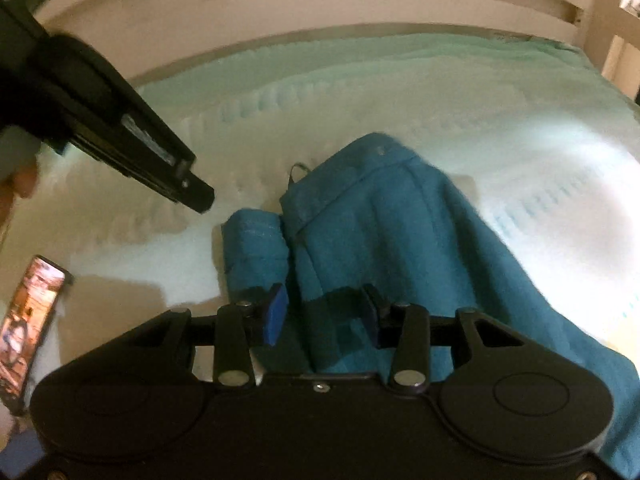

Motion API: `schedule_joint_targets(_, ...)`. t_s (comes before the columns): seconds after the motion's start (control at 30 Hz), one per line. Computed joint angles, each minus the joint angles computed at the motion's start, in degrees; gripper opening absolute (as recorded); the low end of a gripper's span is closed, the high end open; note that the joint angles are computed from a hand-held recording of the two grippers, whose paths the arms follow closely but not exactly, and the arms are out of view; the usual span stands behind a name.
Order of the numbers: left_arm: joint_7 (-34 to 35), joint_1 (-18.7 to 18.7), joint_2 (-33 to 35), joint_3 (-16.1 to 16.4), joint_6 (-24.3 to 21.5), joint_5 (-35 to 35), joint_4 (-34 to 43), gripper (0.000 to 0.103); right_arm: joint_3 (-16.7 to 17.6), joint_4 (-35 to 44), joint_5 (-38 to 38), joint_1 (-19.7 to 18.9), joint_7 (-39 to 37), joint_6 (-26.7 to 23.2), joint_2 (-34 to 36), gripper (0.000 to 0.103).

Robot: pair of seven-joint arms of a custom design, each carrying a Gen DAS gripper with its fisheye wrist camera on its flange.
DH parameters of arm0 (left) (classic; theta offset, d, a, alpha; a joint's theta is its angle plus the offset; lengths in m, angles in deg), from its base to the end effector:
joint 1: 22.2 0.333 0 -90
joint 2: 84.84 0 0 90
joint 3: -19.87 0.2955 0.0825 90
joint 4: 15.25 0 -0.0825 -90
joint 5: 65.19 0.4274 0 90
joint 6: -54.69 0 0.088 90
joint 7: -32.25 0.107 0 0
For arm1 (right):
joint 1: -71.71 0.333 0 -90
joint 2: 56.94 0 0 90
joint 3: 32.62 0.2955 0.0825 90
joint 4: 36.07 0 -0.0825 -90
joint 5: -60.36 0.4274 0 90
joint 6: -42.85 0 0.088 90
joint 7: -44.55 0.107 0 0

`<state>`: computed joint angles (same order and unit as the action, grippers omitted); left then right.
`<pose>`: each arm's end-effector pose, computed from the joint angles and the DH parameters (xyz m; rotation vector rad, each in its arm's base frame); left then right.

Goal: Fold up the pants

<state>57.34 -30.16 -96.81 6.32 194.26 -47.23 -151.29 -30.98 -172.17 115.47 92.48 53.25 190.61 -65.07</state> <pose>0.4966 -0.1948 0.3856 -2.4648 1.3914 -0.3548 0.5065 0.1934 0.3626 -2.3670 0.6151 -0.1686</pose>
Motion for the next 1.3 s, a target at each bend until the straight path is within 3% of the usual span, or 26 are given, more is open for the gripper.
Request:
schedule_joint_targets(0.07,-0.4,0.2,-0.1,-0.1,-0.1,0.7,-0.1,0.019,0.5,0.4,-0.4,0.2,-0.1,1.9,1.2,0.046)
schedule_joint_targets(0.1,-0.6,0.3,0.1,-0.1,-0.1,1.0,-0.1,0.019,0.5,0.5,-0.6,0.1,0.2,1.9,1.4,0.022)
schedule_joint_targets(0.13,-0.6,0.4,0.2,-0.1,0.0,1.4,-0.1,0.019,0.3,1.0,-1.2,-0.3,1.3,0.7,1.7,0.008)
schedule_joint_targets(0.2,-0.6,0.4,-0.3,-0.1,-0.1,1.9,-0.4,0.019,-0.7,1.8,2.1,-1.1,1.9,-2.5,1.6,0.007)
schedule_joint_targets(0.33,-1.3,0.7,-1.2,-1.0,-1.5,5.2,0.0,0.019,-4.3,2.7,6.6,-4.1,0.9,-18.9,-1.6,0.007)
schedule_joint_targets(0.4,-2.5,1.0,-1.2,-1.6,-1.9,7.9,0.8,0.019,-3.8,3.2,4.5,-5.0,1.8,-22.4,-1.5,0.007)
schedule_joint_targets(0.5,-2.0,0.6,0.5,-1.8,-2.3,9.9,3.3,0.019,-1.2,3.5,-2.3,-4.7,4.2,-19.7,0.3,0.008)
schedule_joint_targets(0.6,-0.4,-0.2,3.4,-1.7,-1.7,11.6,6.4,0.019,-0.5,3.1,-3.8,-4.6,6.5,-18.0,1.6,0.019)
schedule_joint_targets(0.67,1.3,-1.0,6.2,-1.6,-1.6,12.7,9.2,0.019,-1.5,2.3,-1.6,-5.3,6.8,-19.4,0.0,0.021)
schedule_joint_targets(0.8,6.0,-2.8,12.4,-0.5,0.4,12.5,14.5,0.019,-5.0,2.4,2.0,-8.2,6.5,-23.1,-2.3,0.040)
schedule_joint_targets(0.87,8.2,-3.8,15.2,0.1,1.6,11.3,16.4,0.019,-6.4,3.0,2.2,-10.3,8.1,-23.1,-2.4,0.043)
schedule_joint_targets(0.93,10.2,-4.7,18.1,0.8,2.6,11.0,18.1,0.019,-7.1,4.4,2.0,-12.3,10.1,-20.1,-1.3,0.043)
schedule_joint_targets(1.07,12.7,-7.1,22.8,2.1,-1.5,12.5,21.3,0.019,-6.9,9.4,1.5,-14.9,13.4,-10.1,4.4,0.045)
schedule_joint_targets(1.13,14.0,-7.6,24.2,2.5,-3.0,11.3,21.5,0.019,-6.6,13.9,0.6,-16.3,15.1,-7.6,8.9,0.045)
schedule_joint_targets(1.2,10.1,-8.6,22.9,3.6,1.1,14.8,18.0,0.018,-5.4,16.8,-1.7,-17.2,16.5,-4.7,12.3,0.045)
schedule_joint_targets(1.3,7.8,-9.3,22.2,3.9,1.4,17.9,16.7,0.018,-3.2,20.3,-3.8,-18.0,17.3,-4.0,16.6,0.045)
